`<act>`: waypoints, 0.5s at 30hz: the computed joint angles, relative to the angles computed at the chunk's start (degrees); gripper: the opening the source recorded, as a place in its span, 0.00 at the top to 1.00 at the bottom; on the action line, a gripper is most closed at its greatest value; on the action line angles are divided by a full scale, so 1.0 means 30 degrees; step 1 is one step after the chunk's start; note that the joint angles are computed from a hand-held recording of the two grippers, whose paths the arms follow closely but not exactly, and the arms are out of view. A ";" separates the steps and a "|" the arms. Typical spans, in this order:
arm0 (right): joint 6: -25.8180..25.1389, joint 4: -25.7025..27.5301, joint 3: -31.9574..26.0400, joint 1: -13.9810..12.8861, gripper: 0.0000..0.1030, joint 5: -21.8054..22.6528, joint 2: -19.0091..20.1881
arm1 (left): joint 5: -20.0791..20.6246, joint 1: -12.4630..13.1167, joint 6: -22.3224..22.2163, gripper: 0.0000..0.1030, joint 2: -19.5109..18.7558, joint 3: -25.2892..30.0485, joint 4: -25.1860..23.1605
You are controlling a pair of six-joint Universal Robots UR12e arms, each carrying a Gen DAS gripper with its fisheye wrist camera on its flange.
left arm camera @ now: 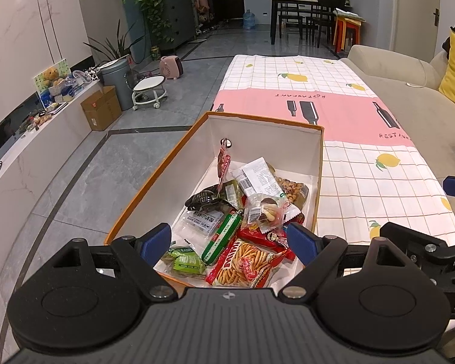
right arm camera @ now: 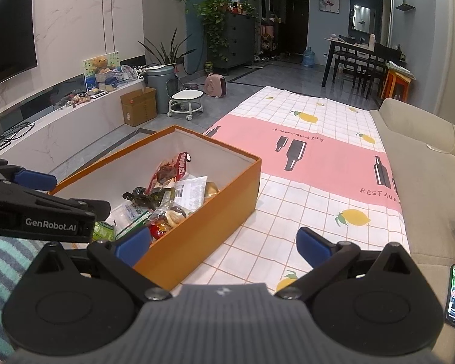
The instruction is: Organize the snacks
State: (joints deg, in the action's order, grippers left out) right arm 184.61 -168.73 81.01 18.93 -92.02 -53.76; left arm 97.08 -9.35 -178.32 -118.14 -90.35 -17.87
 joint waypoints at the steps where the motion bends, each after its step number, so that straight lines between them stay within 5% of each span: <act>1: -0.0003 -0.0011 0.0003 -0.0001 0.04 0.0003 -0.0001 | 0.0000 0.0000 0.0000 0.02 0.0000 0.0000 0.0000; 15: -0.0044 -0.0001 0.0003 -0.0010 0.04 0.0010 -0.0003 | 0.0068 0.0014 -0.0078 0.02 0.0021 -0.0053 -0.0019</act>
